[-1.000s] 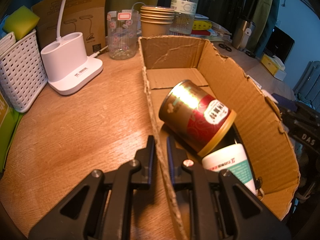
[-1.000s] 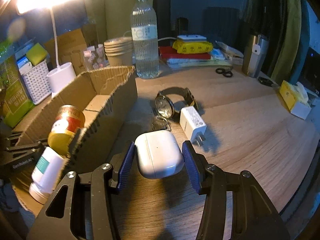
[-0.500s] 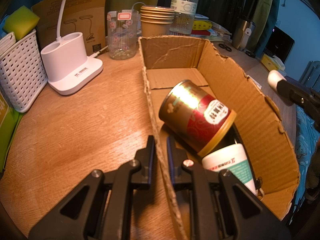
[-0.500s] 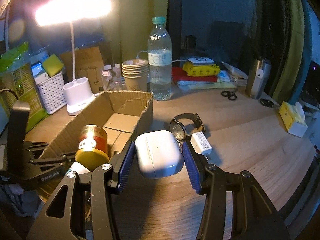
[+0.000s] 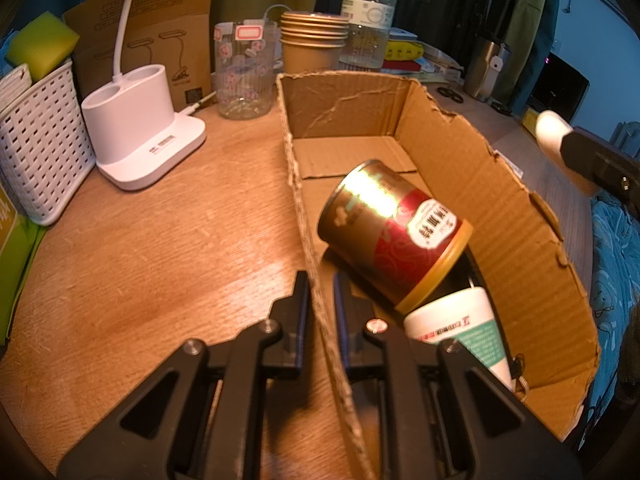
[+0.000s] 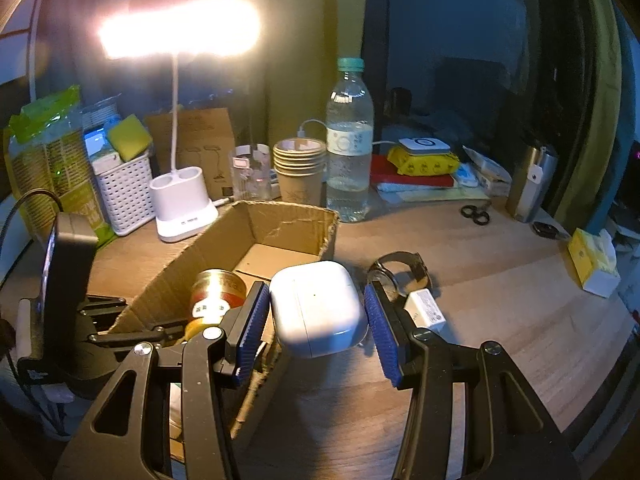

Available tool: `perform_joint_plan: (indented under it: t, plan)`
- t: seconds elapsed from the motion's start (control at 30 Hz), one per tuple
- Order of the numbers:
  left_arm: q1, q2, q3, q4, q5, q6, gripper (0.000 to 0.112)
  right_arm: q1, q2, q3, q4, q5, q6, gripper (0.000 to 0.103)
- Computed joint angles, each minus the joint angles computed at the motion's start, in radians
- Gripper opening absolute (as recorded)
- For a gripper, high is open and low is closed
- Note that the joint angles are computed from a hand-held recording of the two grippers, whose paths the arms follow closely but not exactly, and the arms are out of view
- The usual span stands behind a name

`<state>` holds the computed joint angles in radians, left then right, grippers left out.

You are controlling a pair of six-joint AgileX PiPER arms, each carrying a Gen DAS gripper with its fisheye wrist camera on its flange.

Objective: Organize rigid objects
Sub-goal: 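Carry the earbuds case into the box beside the jar and release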

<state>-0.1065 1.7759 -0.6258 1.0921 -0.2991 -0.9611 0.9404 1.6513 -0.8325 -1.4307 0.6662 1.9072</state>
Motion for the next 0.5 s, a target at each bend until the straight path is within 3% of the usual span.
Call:
perform_joint_plan:
  t: [0.5]
  plan:
    - [0.000,0.000,0.000,0.003,0.000,-0.002,0.013,0.004,0.079,-0.095,0.018,-0.042,-0.083,0.050]
